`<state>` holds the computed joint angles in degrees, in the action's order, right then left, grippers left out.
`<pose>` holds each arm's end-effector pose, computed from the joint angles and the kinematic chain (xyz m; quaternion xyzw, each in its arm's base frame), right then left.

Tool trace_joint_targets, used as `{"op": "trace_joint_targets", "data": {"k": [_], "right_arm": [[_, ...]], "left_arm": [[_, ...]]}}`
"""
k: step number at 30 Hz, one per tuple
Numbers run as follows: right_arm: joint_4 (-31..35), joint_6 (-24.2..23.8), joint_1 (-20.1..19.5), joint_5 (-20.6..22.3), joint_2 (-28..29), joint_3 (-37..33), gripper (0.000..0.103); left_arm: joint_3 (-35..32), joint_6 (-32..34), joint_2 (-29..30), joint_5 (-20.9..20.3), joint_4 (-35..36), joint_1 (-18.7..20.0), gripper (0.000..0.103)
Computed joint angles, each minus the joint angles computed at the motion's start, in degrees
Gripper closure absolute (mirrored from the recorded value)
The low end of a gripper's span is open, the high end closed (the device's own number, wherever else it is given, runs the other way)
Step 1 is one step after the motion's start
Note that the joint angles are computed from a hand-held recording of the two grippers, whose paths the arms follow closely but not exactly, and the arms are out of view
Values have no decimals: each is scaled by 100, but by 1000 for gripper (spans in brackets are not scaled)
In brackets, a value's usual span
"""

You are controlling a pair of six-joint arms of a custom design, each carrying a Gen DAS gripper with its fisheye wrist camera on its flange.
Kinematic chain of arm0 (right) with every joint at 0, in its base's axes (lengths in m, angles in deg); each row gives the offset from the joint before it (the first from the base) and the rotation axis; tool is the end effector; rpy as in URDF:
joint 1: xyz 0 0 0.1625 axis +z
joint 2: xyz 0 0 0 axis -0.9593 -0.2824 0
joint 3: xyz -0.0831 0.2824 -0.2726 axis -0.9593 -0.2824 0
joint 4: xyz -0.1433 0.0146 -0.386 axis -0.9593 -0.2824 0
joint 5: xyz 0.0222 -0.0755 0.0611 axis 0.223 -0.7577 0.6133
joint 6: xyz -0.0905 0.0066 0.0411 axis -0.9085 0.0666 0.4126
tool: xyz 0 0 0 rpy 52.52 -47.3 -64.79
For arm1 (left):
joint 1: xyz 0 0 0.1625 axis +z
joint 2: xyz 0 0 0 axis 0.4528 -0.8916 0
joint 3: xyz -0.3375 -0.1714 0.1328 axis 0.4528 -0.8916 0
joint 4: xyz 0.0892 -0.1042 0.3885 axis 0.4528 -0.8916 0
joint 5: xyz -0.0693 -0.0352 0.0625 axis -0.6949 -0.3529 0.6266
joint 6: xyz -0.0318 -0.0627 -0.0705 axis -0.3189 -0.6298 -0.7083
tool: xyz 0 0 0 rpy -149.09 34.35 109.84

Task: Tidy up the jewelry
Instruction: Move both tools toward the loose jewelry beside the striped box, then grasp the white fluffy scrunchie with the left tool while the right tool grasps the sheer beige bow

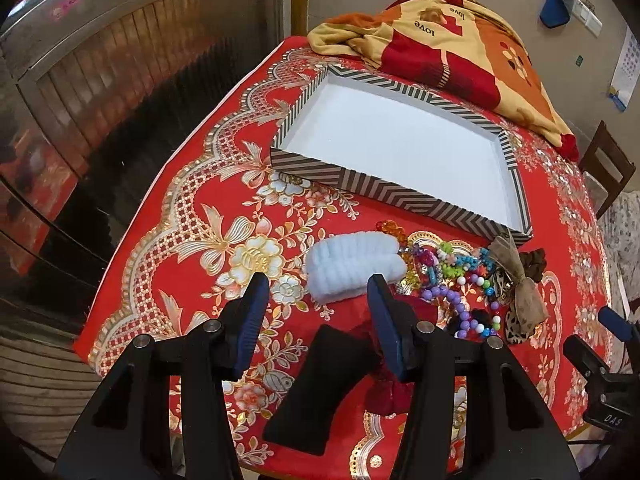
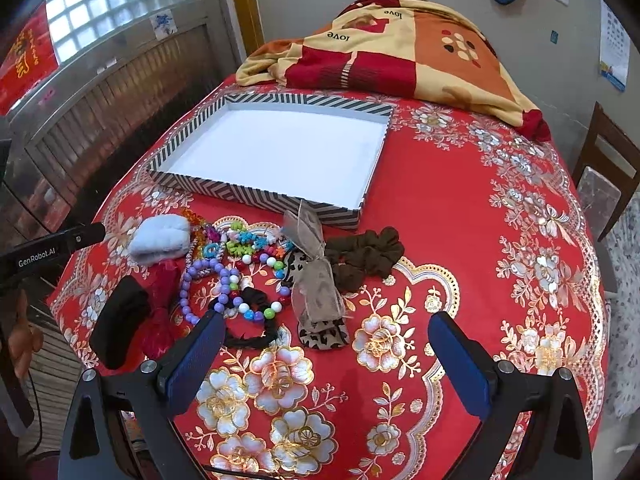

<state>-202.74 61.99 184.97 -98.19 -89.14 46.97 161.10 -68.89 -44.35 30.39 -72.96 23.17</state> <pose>0.3201 -0.6266 0.1803 0.2220 -0.8907 0.2339 0.3205 -0.2417 -0.6240 0.3106 -0.0056 0.8862 -0.2774 0.3709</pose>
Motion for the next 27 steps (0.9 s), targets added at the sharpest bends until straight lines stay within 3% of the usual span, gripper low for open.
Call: {"op": "trace_joint_targets", "data": {"k": [27], "right_arm": [[144,-60,-22,-41,127,-176,2]], "left_arm": [[-147,-42,30,-111,251,85,52]]}}
